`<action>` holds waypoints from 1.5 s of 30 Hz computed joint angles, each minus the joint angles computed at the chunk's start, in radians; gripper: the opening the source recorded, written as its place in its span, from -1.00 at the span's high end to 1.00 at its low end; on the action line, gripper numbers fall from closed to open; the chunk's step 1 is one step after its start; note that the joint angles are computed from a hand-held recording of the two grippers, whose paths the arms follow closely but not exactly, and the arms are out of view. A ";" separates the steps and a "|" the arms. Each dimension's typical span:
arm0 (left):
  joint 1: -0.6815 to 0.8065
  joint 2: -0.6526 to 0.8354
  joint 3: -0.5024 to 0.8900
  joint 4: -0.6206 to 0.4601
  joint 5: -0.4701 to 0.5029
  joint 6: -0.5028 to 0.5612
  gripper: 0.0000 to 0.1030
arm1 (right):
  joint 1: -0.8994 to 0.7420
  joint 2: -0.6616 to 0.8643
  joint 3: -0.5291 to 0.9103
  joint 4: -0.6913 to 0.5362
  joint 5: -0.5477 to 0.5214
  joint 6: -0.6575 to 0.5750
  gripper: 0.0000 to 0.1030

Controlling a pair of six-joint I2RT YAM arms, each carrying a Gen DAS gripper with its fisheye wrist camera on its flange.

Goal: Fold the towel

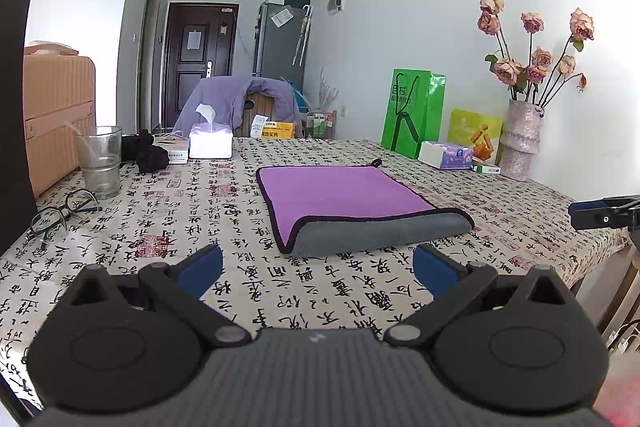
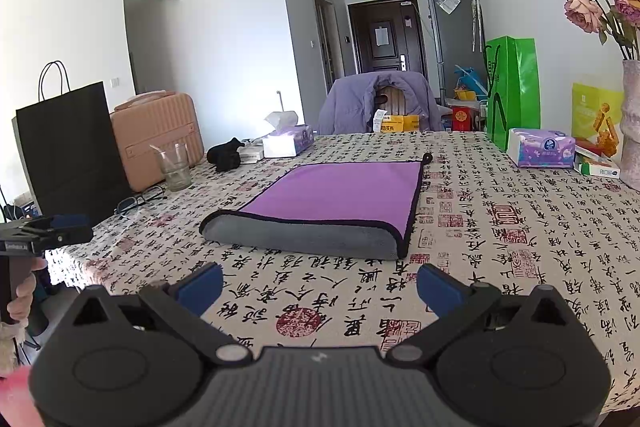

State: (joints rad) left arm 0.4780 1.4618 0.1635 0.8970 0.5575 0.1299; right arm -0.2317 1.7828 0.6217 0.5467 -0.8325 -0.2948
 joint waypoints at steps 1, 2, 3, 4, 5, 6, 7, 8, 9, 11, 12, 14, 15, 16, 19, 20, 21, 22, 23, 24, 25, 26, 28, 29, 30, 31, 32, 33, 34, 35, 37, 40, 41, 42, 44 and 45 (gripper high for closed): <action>-0.002 0.004 0.000 0.004 -0.001 -0.001 -1.00 | 0.000 0.001 0.001 0.001 -0.001 0.001 -1.00; -0.003 0.002 -0.002 0.005 -0.003 -0.001 -1.00 | 0.000 0.001 0.000 0.002 0.000 0.002 -1.00; -0.002 0.002 -0.002 0.006 -0.001 -0.001 -1.00 | 0.000 0.000 0.000 0.002 0.000 0.001 -1.00; -0.002 0.003 -0.002 0.007 0.000 -0.001 -1.00 | 0.000 0.000 0.000 0.002 0.000 0.001 -1.00; -0.002 0.004 -0.004 0.010 0.000 -0.001 -1.00 | 0.001 0.004 0.002 0.003 0.000 0.000 -1.00; -0.004 0.004 -0.004 0.011 -0.001 -0.001 -1.00 | 0.000 0.005 0.003 0.002 0.000 0.000 -1.00; -0.003 0.004 -0.003 0.010 0.000 0.000 -1.00 | 0.002 0.004 0.001 0.004 0.001 0.000 -1.00; -0.003 0.004 -0.003 0.008 0.000 0.000 -1.00 | 0.002 0.005 0.002 0.003 0.001 0.000 -1.00; -0.003 0.004 -0.003 0.008 0.000 0.000 -1.00 | 0.001 0.005 0.001 0.003 0.001 -0.001 -1.00; -0.003 0.003 -0.003 0.008 0.000 0.000 -1.00 | 0.002 0.005 0.002 0.003 0.001 -0.001 -1.00; -0.005 0.003 -0.003 0.007 -0.002 0.000 -1.00 | 0.002 0.006 0.001 0.004 0.001 -0.002 -1.00; -0.002 0.005 -0.003 0.010 0.001 0.000 -1.00 | 0.004 0.006 0.000 0.005 0.002 -0.002 -1.00; -0.005 0.003 -0.004 0.009 -0.002 -0.001 -1.00 | 0.004 0.006 0.000 0.006 0.003 -0.003 -1.00; -0.005 0.003 -0.004 0.009 -0.002 -0.001 -1.00 | 0.005 0.006 -0.001 0.006 0.003 -0.003 -1.00; -0.008 0.002 -0.005 0.010 -0.004 0.000 -1.00 | 0.007 0.005 -0.002 0.006 0.005 -0.004 -1.00; -0.008 0.004 -0.005 0.010 -0.004 0.001 -1.00 | 0.007 0.006 -0.003 0.007 0.004 -0.005 -1.00; -0.009 0.004 -0.005 0.010 -0.004 0.001 -1.00 | 0.007 0.006 -0.003 0.008 0.004 -0.006 -1.00; -0.010 0.004 -0.005 0.011 -0.005 0.001 -1.00 | 0.009 0.005 -0.004 0.008 0.005 -0.006 -1.00; -0.010 0.004 -0.006 0.011 -0.005 0.001 -1.00 | 0.009 0.005 -0.005 0.009 0.005 -0.007 -1.00; -0.011 0.005 -0.006 0.011 -0.005 0.001 -1.00 | 0.009 0.005 -0.007 0.010 0.006 -0.006 -1.00; -0.012 0.005 -0.007 0.012 -0.006 0.002 -1.00 | 0.009 0.004 -0.005 0.009 0.005 -0.006 -1.00; -0.013 0.003 -0.009 0.012 -0.008 0.004 -1.00 | 0.009 0.005 -0.006 0.008 0.005 -0.007 -1.00; -0.014 0.004 -0.010 0.012 -0.005 0.008 -1.00 | 0.012 0.002 -0.007 0.007 0.009 -0.007 -1.00; -0.013 0.006 -0.009 0.012 -0.005 0.010 -1.00 | 0.012 0.001 -0.008 0.008 0.009 -0.007 -1.00; -0.013 0.006 -0.010 0.013 -0.003 0.011 -1.00 | 0.013 0.000 -0.010 0.010 0.010 -0.007 -1.00; -0.013 0.006 -0.011 0.015 -0.002 0.012 -1.00 | 0.014 0.000 -0.008 0.007 0.010 -0.008 -1.00; -0.013 0.007 -0.012 0.016 -0.002 0.013 -1.00 | 0.015 -0.003 -0.009 0.005 0.011 -0.008 -1.00; -0.012 0.008 -0.011 0.015 -0.001 0.014 -1.00 | 0.016 -0.003 -0.009 0.004 0.012 -0.009 -1.00; -0.011 0.007 -0.011 0.014 0.000 0.013 -1.00 | 0.016 -0.003 -0.007 0.001 0.012 -0.010 -1.00; -0.012 0.006 -0.011 0.012 0.000 0.014 -1.00 | 0.014 -0.002 -0.003 -0.005 0.010 -0.012 -1.00; -0.014 0.003 -0.010 0.008 -0.002 0.014 -1.00 | 0.015 -0.003 -0.004 -0.006 0.012 -0.012 -1.00; -0.014 0.005 -0.011 0.010 -0.001 0.016 -1.00 | 0.015 -0.002 -0.003 -0.006 0.012 -0.012 -1.00; -0.014 0.006 -0.011 0.010 0.001 0.016 -1.00 | 0.015 -0.002 -0.003 -0.006 0.012 -0.012 -1.00; -0.015 0.005 -0.011 0.011 -0.001 0.016 -1.00 | 0.015 -0.001 -0.003 -0.007 0.011 -0.013 -1.00; -0.016 0.005 -0.012 0.012 -0.002 0.016 -1.00 | 0.015 -0.003 -0.003 -0.008 0.012 -0.013 -1.00; -0.015 0.005 -0.012 0.012 0.000 0.016 -1.00 | 0.014 -0.003 -0.003 -0.009 0.012 -0.013 -1.00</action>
State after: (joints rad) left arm 0.4630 1.4672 0.1513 0.9092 0.5573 0.1458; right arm -0.2173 1.7796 0.6185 0.5377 -0.8201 -0.3080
